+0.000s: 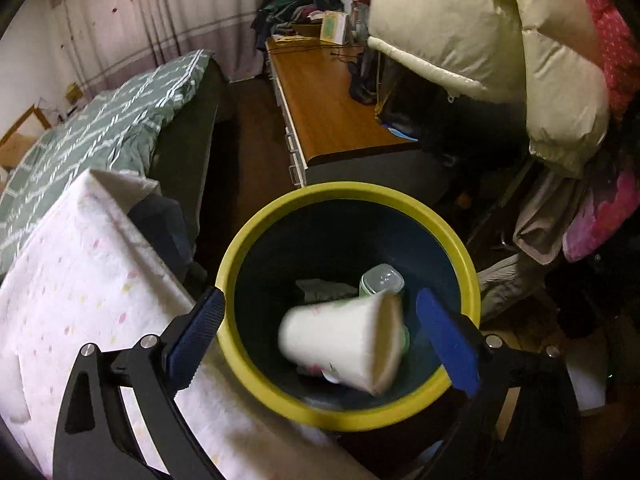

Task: Collect trash
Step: 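Reach the right tool to the bubble wrap and grasp it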

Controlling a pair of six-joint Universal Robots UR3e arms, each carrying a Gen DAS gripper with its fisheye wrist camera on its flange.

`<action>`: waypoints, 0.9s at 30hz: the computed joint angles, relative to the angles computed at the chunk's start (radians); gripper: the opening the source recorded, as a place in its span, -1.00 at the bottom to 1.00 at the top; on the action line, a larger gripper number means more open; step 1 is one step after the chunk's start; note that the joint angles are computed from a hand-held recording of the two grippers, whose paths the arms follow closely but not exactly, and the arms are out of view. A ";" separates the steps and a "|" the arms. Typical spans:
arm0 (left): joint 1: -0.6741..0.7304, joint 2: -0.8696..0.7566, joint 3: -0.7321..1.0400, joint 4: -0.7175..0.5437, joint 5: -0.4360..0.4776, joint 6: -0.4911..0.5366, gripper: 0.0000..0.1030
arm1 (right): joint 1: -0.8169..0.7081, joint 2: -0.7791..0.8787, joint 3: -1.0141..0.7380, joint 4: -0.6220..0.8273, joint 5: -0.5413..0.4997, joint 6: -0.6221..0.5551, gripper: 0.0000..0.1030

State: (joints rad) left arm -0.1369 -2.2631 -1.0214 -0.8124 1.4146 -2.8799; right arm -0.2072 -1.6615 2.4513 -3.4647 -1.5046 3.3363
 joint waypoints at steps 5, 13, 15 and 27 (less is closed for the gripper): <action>0.134 0.308 -0.380 0.115 -0.094 0.044 0.88 | 0.086 0.039 -0.037 -0.011 -0.075 0.015 0.24; 0.690 0.987 -0.973 0.025 -0.388 0.260 0.90 | 0.252 0.173 -0.210 0.080 -0.087 0.017 0.24; 0.883 1.129 -1.057 -0.081 -0.490 0.367 0.90 | 0.317 0.233 -0.296 0.121 -0.078 0.018 0.24; 1.711 1.172 -1.207 -0.157 -0.789 0.782 0.90 | 0.666 0.784 -1.264 0.639 0.066 -0.046 0.24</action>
